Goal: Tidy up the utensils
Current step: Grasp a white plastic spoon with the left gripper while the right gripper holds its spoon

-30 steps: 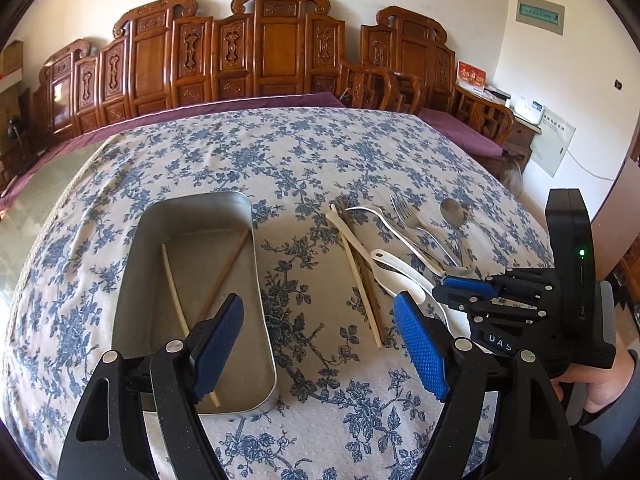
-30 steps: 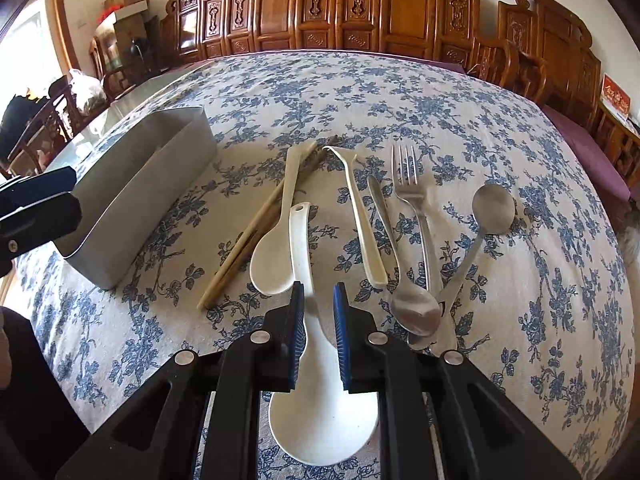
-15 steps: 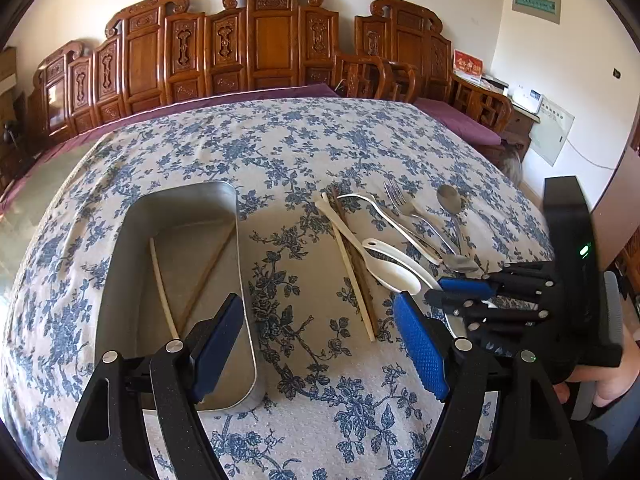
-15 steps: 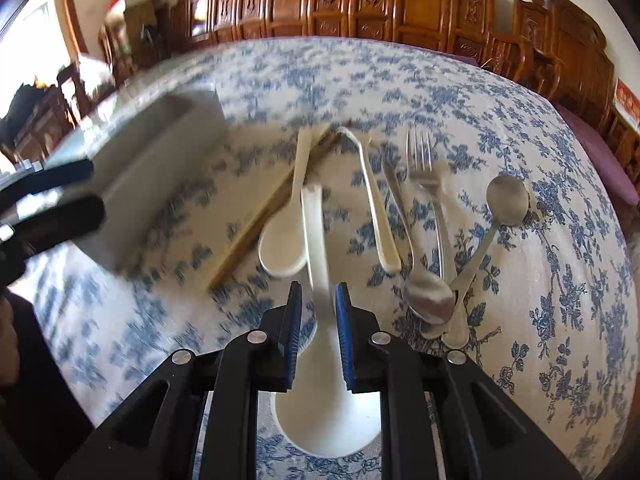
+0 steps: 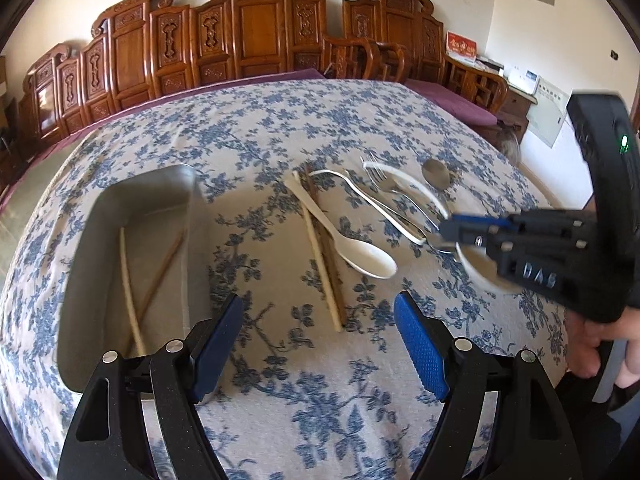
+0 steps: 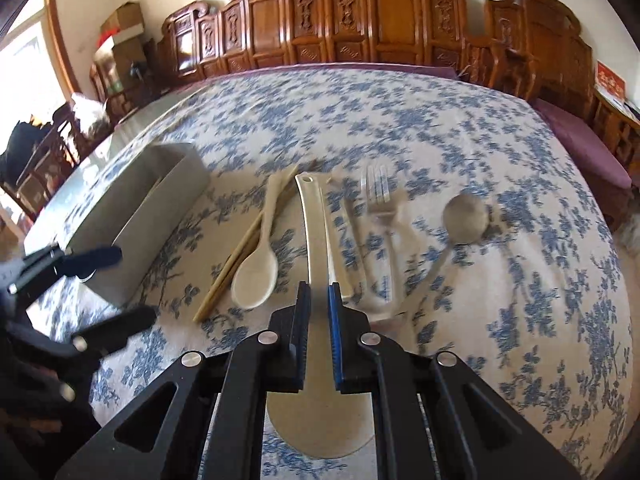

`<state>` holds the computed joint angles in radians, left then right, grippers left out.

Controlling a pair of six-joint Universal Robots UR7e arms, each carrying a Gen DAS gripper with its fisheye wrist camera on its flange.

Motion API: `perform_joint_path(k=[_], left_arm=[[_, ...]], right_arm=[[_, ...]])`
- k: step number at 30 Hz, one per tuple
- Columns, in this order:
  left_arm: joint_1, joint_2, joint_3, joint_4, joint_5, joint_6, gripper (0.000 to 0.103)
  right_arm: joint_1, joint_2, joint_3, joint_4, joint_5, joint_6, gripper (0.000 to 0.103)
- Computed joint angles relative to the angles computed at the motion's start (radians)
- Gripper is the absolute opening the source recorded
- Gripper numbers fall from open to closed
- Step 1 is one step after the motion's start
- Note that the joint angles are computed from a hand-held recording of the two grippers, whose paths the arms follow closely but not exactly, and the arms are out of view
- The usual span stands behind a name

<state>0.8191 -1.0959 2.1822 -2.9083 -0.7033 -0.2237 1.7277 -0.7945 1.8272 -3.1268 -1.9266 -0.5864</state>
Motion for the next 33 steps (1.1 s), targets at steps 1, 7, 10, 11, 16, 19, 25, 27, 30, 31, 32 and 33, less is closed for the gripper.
perform_joint_path(k=[1,7,10,11,16,19,25,27,30,31,32,33], left_arm=[[0.000,0.010,-0.007,0.004,-0.004,-0.008,0.074],[0.004,0.066,-0.044,0.019,-0.005,-0.042,0.074],[0.009,0.093,-0.065,0.033,-0.006,-0.055,0.072],[0.012,0.106,-0.075,0.039,-0.006,-0.062,0.071],[0.027,0.159,-0.121,0.064,-0.004,-0.102,0.060],[0.026,0.191,-0.146,0.052,0.014,-0.096,0.057],[0.025,0.236,-0.208,0.115,0.068,-0.105,0.054],[0.029,0.245,-0.229,0.160,0.083,-0.116,0.054],[0.028,0.245,-0.233,0.160,0.099,-0.103,0.054],[0.028,0.245,-0.235,0.165,0.102,-0.099,0.054],[0.027,0.244,-0.237,0.178,0.105,-0.095,0.053],[0.028,0.243,-0.238,0.184,0.105,-0.092,0.052]], right_arm=[[-0.004,-0.004,-0.001,-0.005,-0.001,0.002,0.011],[-0.022,-0.020,-0.006,-0.040,-0.019,0.011,0.011],[-0.031,-0.036,0.001,-0.054,-0.003,0.018,0.011],[-0.033,-0.039,0.001,-0.055,0.004,0.020,0.011],[-0.042,-0.056,0.001,-0.060,0.039,0.042,0.011],[-0.045,-0.060,0.002,-0.058,0.048,0.052,0.011],[-0.048,-0.062,-0.004,-0.044,0.063,0.068,0.011],[-0.046,-0.061,-0.004,-0.041,0.066,0.068,0.011],[-0.044,-0.058,-0.004,-0.038,0.067,0.065,0.011],[-0.043,-0.057,-0.004,-0.038,0.068,0.066,0.011],[-0.043,-0.058,-0.004,-0.038,0.069,0.066,0.011],[-0.043,-0.058,-0.004,-0.038,0.071,0.068,0.011]])
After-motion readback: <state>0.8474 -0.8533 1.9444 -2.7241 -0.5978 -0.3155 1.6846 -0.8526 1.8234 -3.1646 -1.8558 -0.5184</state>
